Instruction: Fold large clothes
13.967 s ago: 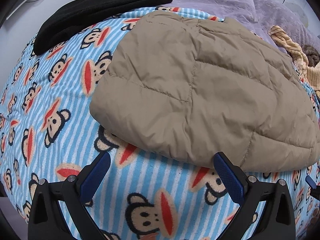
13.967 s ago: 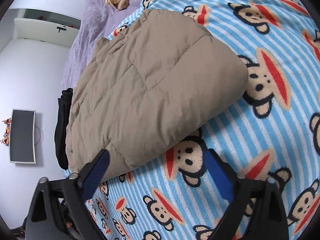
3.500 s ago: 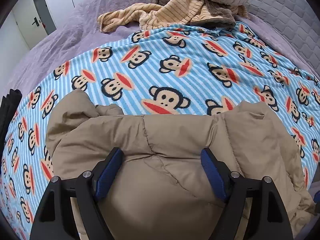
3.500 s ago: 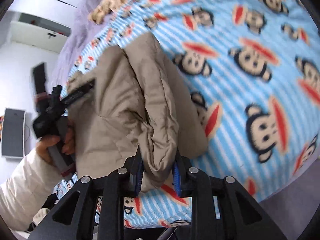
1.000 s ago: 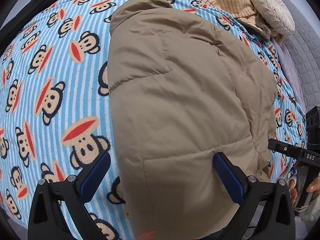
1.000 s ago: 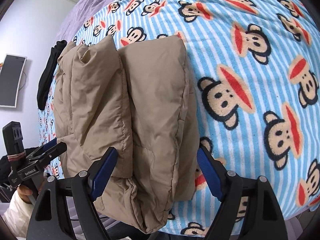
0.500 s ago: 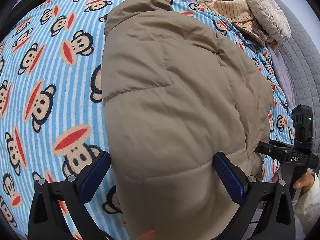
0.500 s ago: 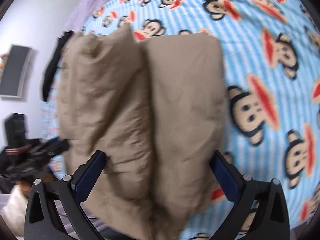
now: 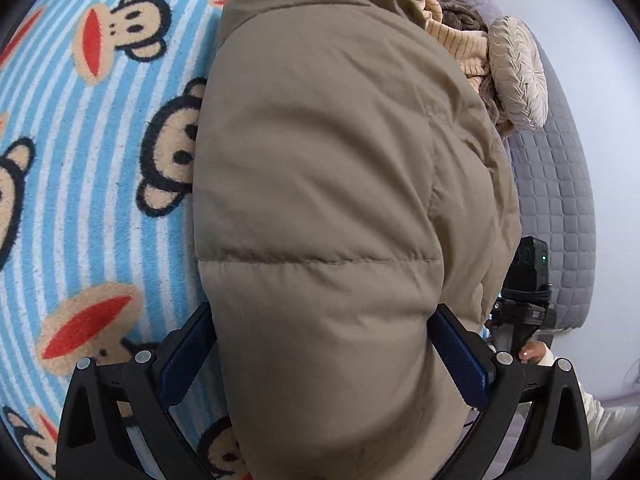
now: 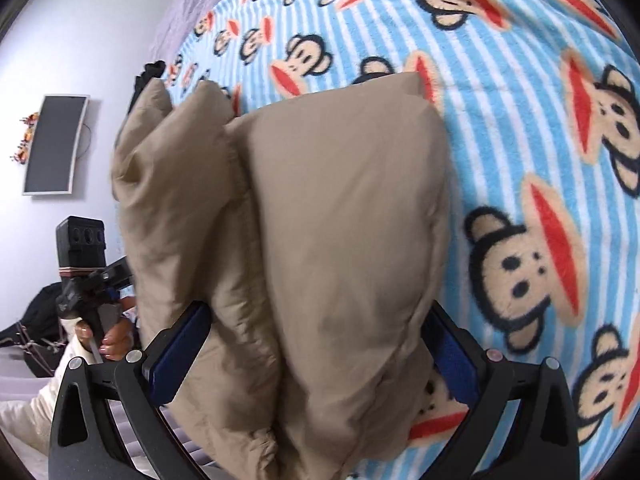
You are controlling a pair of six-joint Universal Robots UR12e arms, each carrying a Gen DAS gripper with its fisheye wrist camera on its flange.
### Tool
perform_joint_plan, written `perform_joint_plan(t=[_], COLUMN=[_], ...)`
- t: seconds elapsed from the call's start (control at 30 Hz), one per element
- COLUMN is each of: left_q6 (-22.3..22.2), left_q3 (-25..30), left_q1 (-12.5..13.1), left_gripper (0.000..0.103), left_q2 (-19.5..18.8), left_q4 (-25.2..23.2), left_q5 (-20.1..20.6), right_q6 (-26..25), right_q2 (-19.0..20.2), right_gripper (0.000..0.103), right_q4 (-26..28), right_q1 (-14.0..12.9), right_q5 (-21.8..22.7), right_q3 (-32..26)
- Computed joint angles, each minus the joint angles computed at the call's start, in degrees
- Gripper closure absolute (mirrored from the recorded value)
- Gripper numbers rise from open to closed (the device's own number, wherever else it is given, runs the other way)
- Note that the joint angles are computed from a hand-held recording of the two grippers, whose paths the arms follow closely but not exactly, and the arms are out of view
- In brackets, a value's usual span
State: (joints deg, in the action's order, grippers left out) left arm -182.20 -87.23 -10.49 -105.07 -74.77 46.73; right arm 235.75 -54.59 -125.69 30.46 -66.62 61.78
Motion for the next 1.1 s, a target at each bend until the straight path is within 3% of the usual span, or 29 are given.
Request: perform_joint_plan(t=[0.13, 0.2, 0.33, 0.43, 0.57, 0.63, 0.9, 1.1], left_q6=[-1.39, -2.18, -4.61, -5.17, -5.05, -5.37, -5.75, -4.69], left_q3=[-0.16, 0.14, 1.27, 2.56, 3.58, 4.19, 5.28, 3.42], left_q1=[-0.5, -1.04, -2.63, -4.41, -6.35, -7.39, -9.06, -7.56], left_gripper=[0.0, 0.0, 0.0, 0.0, 0.016, 0.021, 0.024, 0.027], left_q2=[-1.43, -1.87, -2.08, -1.77, -1.19, -1.14, -0.09, 2.51], left_q4=[0.85, 1.6, 3.33, 4.98, 6.89, 7.79, 8.86, 9.1], left_q5=[-3.15, -2.65, 2.33, 9.08, 14.94, 17.12, 22.09, 21.68], right_q6=[1.29, 2.11, 4.57, 7.98, 10.55, 12.26, 11.99, 11.58], right_q2=[1.18, 1.77, 3.36, 3.6, 3.7, 3.75, 2.92, 2.8], right_gripper=[0.0, 0.0, 0.0, 0.0, 0.0, 0.004, 0.039, 0.043], right_q4=[-3.32, -7.04, -11.02, -11.76, -10.15, -9.4, -11.34, -12.75], right_q1=[-0.94, -1.3, -1.42, -1.27, -1.0, -0.85, -0.28, 0.31], right_q5=[3.66, 6.07, 8.18, 7.7, 7.08, 6.82, 5.39, 3.7], right_q3=[0.98, 1.58, 1.2, 1.3, 0.57, 0.21, 0.3, -0.77])
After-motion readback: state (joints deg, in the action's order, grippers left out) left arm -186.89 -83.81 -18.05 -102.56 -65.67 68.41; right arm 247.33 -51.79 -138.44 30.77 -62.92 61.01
